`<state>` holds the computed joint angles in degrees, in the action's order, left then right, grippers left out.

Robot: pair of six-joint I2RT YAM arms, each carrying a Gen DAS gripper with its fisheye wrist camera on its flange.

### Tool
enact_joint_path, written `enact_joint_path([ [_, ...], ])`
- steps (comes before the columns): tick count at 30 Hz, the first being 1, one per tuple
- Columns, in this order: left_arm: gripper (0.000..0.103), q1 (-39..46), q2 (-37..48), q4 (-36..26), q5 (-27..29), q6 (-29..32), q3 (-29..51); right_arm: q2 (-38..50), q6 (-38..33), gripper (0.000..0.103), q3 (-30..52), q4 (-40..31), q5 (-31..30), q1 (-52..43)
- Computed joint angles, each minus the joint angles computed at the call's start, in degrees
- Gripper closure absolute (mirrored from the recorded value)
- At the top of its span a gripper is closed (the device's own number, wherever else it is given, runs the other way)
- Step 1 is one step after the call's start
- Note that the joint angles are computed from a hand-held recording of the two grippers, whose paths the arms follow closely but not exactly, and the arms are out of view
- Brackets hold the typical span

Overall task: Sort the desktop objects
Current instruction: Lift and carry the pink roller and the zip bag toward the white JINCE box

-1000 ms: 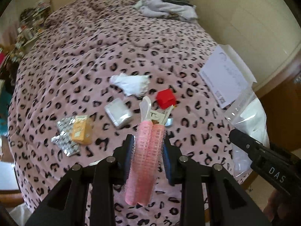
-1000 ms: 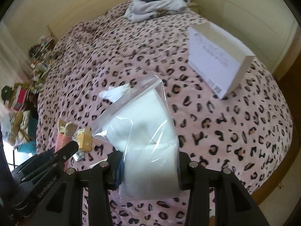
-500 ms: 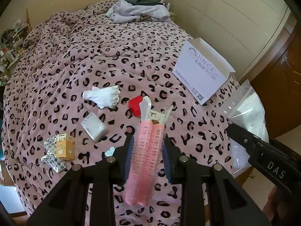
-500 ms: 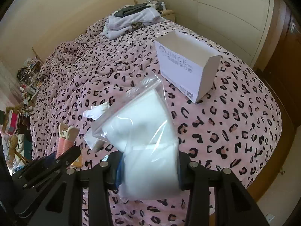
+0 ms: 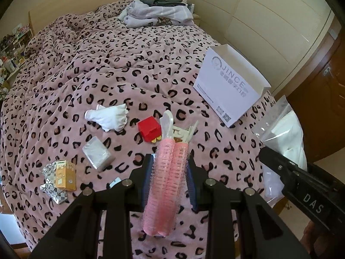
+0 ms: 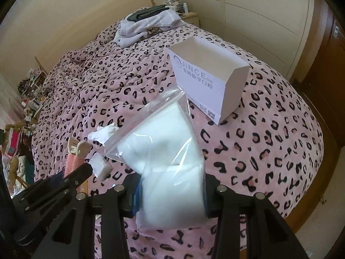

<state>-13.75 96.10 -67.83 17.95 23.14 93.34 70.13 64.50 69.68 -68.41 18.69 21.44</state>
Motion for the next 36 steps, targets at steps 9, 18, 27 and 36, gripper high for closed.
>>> enact_joint_path([
  [9,0.074,-6.08,5.63,5.6,-3.46,-6.69,2.04,-1.65,-13.23,0.06,-4.72,6.97,-5.52,-13.17],
  [18,0.074,-11.71,10.67,7.68,-5.39,-11.96,6.85,-2.07,-22.82,0.06,-6.14,10.69,-10.25,-22.69],
  [27,0.074,-15.34,13.98,7.74,-7.06,-15.39,10.76,-1.82,-29.14,0.06,-5.94,12.64,-12.84,-29.15],
  [36,0.074,-18.89,16.84,5.69,-7.6,-17.06,15.85,-2.16,-33.38,0.06,-5.84,13.49,-14.89,-34.91],
])
